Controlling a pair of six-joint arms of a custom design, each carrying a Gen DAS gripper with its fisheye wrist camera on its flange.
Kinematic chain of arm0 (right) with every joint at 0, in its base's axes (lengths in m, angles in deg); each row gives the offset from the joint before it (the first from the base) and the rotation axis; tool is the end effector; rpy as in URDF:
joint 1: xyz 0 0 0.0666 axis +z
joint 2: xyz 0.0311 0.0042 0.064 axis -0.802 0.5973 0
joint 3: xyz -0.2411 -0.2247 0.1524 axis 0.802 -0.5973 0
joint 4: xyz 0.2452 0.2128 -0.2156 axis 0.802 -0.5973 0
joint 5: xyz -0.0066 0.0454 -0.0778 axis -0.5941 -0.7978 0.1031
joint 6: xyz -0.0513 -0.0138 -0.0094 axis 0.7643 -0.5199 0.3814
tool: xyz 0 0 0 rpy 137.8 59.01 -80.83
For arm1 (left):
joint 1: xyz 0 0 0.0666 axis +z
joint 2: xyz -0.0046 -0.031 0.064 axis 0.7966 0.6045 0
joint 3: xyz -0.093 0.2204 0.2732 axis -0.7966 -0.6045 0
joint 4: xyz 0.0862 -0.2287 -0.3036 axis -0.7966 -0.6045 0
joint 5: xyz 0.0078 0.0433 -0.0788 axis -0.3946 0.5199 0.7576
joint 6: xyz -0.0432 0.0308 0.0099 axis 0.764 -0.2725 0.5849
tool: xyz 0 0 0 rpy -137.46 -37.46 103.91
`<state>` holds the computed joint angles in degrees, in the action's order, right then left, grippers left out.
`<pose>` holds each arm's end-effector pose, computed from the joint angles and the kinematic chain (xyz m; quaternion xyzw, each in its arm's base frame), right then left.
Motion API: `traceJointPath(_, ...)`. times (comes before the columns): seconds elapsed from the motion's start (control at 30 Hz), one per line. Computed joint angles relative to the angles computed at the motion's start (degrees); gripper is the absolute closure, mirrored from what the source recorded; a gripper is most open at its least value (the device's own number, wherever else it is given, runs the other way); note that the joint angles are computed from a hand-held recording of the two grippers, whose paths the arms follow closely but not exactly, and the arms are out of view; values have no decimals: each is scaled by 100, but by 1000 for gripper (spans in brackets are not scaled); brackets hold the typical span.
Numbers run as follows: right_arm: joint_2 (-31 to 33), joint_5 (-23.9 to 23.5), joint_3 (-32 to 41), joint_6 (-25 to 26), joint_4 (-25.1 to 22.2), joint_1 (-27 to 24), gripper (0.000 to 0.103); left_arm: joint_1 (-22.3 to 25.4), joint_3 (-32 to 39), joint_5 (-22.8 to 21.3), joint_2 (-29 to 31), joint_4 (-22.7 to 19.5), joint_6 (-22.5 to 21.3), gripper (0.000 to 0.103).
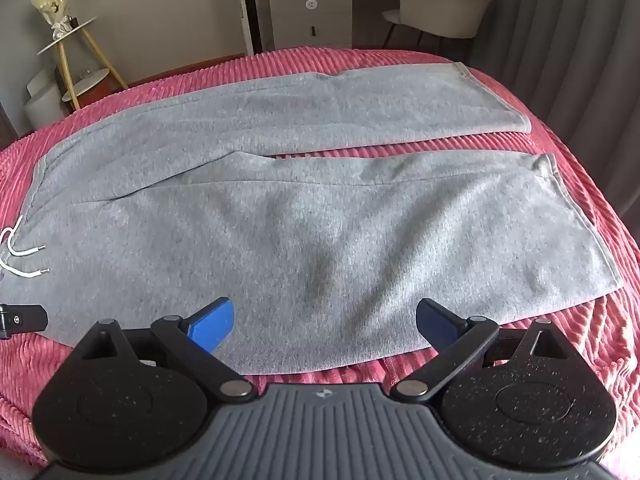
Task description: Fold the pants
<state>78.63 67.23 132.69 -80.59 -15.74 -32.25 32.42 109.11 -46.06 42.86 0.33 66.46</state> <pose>0.4916 0.1891 0.5160 -0.1252 0.9521 0.0675 0.2707 0.4182 -0.1431 0.4780 -0.2407 0.9441 0.0604 0.2168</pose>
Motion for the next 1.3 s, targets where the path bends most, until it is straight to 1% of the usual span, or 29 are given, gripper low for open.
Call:
traceJointPath(0.2, -7, 25, -3, -7, 2, 11, 5, -28, -3, -29, 3, -60, 56, 0)
traceJointPath(0.33, 65, 15, 109, 9, -73, -1, 5, -48, 114, 44, 103, -67, 38, 0)
traceJointPath(0.5, 17, 2, 26, 12, -13, -22, 5, -98, 219, 46, 190, -99, 61, 0)
traceJointPath(0.53, 16, -3, 22, 16, -6, -26, 5, -39, 124, 112, 97, -39, -40, 0)
traceJointPath(0.6, -23, 29, -17, -15, 2, 8, 5, -39, 140, 108, 103, -41, -70, 0)
traceJointPath(1.3, 68, -13, 124, 0, -104, -13, 5, -40, 226, 149, 181, -42, -204, 0)
